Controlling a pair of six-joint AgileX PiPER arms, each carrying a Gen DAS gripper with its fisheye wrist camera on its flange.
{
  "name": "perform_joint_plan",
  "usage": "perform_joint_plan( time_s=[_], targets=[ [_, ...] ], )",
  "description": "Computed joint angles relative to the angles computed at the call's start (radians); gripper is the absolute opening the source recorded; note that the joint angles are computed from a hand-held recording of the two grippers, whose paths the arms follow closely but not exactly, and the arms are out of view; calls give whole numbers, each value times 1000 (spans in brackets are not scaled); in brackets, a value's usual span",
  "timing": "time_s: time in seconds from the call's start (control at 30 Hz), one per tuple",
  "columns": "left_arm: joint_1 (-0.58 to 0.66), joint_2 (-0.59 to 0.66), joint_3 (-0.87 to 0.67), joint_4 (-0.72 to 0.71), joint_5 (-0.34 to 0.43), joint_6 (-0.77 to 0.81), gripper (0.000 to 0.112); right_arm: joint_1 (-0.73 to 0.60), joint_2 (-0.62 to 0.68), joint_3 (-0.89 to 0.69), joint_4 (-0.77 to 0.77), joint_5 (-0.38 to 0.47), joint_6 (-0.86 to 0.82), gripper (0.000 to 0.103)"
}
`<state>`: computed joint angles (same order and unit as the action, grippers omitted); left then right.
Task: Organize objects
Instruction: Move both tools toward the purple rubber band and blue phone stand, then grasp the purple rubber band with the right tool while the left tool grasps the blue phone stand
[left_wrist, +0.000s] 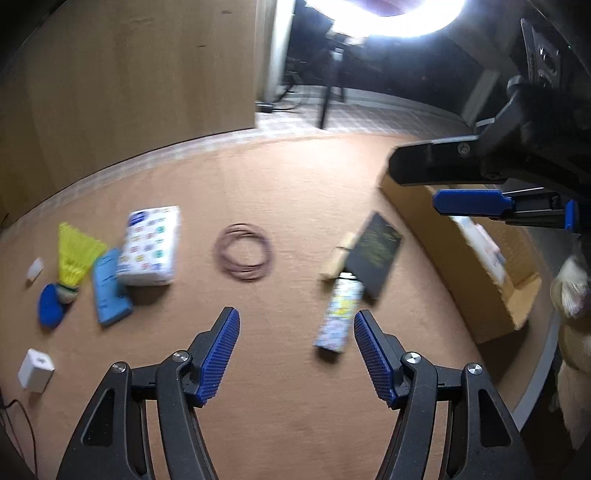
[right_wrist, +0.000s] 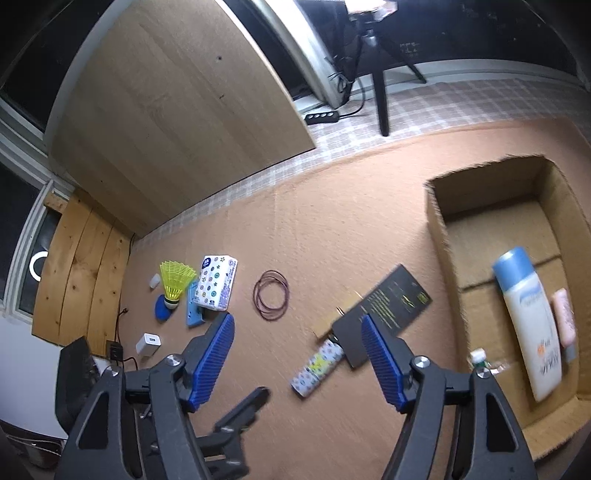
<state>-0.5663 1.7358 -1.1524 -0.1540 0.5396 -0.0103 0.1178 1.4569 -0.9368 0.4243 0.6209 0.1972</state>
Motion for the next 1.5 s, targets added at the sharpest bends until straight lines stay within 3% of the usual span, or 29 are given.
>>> perform_joint_plan(
  time_s=[0.17, 0.3, 0.47, 0.53, 0.67, 1.0, 1.3, 1.37, 1.43, 1.5],
  targets=[
    [157, -46, 58, -85, 10, 81, 67, 40, 155, -124, 80, 9, -81, 64],
    [273, -66, 81, -104, 0, 128, 67, 111, 291, -258, 22, 12, -23, 64],
    [411, -43, 66, -188, 20, 236, 63, 152, 446, -409, -71, 64, 61, 53],
    [441, -32, 57, -203, 28, 264, 61, 151, 498, -453, -99, 98, 85, 44],
    [481, 8, 19, -231, 45, 299, 61, 160, 556, -500, -179, 133, 144, 41],
    [445, 188, -155, -175, 117, 251, 56, 175, 584, -508, -281, 161, 196, 38],
    [367, 304, -280, 18, 149, 98, 56, 187, 605, -525, -334, 172, 210, 38],
    [372, 315, -287, 28, 149, 76, 52, 202, 627, -556, -350, 186, 219, 38],
    [373, 315, -288, 52, 151, 54, 41, 216, 635, -571, -376, 202, 223, 38],
    [380, 316, -293, 45, 158, 50, 39, 241, 643, -584, -426, 219, 232, 38]
  ],
)
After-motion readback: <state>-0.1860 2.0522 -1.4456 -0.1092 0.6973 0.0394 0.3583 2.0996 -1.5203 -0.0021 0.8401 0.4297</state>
